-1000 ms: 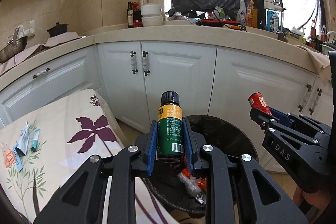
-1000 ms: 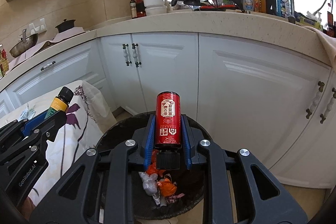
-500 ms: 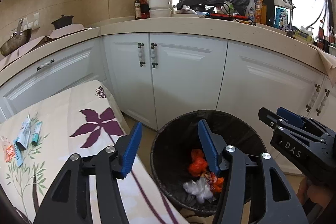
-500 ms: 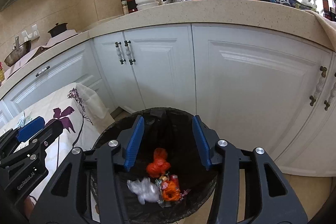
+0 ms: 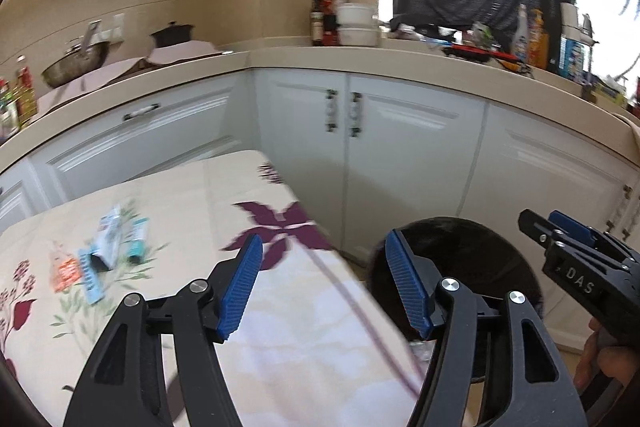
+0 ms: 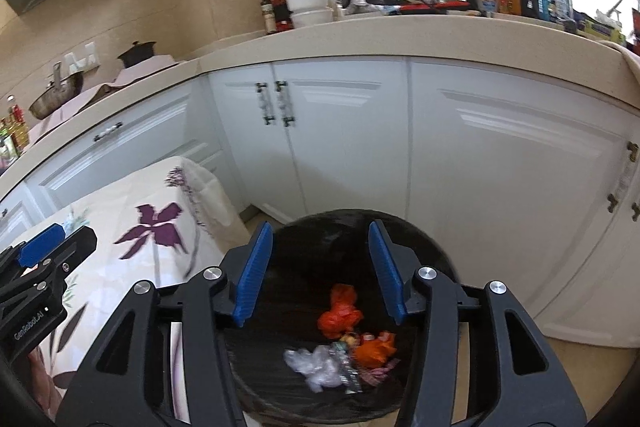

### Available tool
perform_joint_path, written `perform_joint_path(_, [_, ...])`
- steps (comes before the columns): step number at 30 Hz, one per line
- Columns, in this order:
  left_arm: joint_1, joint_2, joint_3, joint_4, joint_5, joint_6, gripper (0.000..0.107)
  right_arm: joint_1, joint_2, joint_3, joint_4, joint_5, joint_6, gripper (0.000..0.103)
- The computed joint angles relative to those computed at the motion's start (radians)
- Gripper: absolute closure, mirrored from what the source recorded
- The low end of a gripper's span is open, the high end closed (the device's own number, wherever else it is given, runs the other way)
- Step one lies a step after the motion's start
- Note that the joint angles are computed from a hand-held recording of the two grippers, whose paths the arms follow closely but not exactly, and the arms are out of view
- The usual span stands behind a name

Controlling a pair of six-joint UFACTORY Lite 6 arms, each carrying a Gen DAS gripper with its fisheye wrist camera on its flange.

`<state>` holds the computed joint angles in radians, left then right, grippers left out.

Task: Collect trash
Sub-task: 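Open the left tool and right tool to drop bottle and can, then return to the table and grasp the light-blue tube with the right tool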

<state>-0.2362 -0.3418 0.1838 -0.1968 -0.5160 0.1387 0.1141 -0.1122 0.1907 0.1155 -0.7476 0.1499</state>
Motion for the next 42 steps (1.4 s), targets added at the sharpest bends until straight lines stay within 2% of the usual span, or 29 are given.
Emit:
perform_joint_path(5, [0.219, -0.075, -0.041, 0.241, 0.041, -0.131, 0.044, 0.196, 0.046, 0.064, 0.155, 0.007, -0.06, 0.054])
perform_joint_path(9, [0.463, -0.108, -0.062, 0.551, 0.033, -0.307, 0.044, 0.347, 0.109, 0.14, 0.268, 0.008, -0.107, 0.054])
perform_joint_path(13, [0.725, -0.08, -0.045, 0.835, -0.02, -0.452, 0.044, 0.464, 0.176, 0.224, 0.353, 0.019, -0.151, 0.054])
perform_joint_path(18, [1.003, 0.024, 0.021, 1.064, -0.113, -0.535, 0.043, 0.6, 0.265, 0.347, 0.46, 0.041, -0.228, 0.054])
perform_joint_path(24, [1.2, 0.186, 0.134, 1.152, -0.178, -0.528, 0.043, 0.733, 0.392, 0.531, 0.574, 0.089, -0.341, 0.053])
perform_joint_path(30, [1.323, 0.331, 0.256, 1.199, -0.203, -0.529, 0.043, 0.815, 0.529, 0.73, 0.656, 0.151, -0.446, 0.053])
perform_joint_path(42, [1.47, 0.59, 0.505, 1.257, -0.184, -0.564, 0.043, 0.904, 0.803, 1.14, 0.866, 0.311, -0.73, 0.053])
